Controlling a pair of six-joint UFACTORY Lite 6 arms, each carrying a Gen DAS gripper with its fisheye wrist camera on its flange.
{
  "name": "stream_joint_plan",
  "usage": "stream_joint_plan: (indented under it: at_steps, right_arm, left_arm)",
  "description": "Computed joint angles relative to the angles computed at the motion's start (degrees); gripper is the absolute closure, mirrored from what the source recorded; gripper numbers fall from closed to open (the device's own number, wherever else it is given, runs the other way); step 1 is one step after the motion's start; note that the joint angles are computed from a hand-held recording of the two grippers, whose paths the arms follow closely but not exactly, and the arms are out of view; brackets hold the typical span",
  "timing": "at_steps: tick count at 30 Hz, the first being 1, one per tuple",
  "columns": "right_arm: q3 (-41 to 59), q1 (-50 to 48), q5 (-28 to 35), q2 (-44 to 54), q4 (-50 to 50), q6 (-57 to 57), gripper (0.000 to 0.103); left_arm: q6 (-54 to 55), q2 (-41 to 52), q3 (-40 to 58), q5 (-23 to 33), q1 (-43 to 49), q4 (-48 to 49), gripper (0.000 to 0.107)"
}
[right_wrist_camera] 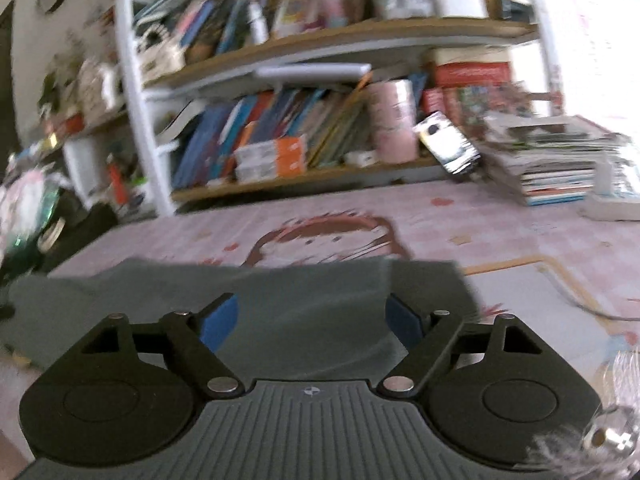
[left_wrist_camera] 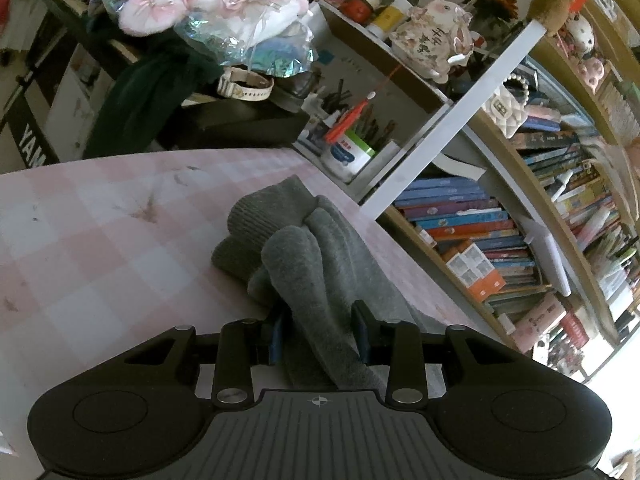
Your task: Fold clothes
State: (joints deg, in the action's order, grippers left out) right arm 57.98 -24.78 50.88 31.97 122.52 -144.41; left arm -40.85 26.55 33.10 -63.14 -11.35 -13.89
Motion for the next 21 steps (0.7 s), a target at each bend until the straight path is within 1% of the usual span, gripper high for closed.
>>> stream_joint_plan:
  at_steps: [8, 15, 18, 21]
  right_arm:
    - [-0.62, 8.69, -5.23, -0.33, 3.83, -4.6, 0.023]
    - [-0.12, 17.13, -9.51, -0.21, 8.48, -10.68, 0.021]
    - [0.29, 20.73, -10.71, -0.03, 8.59, -12.03, 0.018]
    - [1.36, 24.18, -11.88, 0.48, 9.09, -13.43, 0.018]
  left_arm:
    - [0.43, 0.4, 0.05, -0.74, -0.49, -0.8, 0.072]
    - [1.52, 0.08, 0.45, 0.39, -0.93, -1.78, 0.072]
    - [1.82, -0.02, 0.62, 0.67, -0.43, -0.61, 0.068]
    - [2.32, -0.06, 0.86, 0.84, -0.26, 0.01, 0.064]
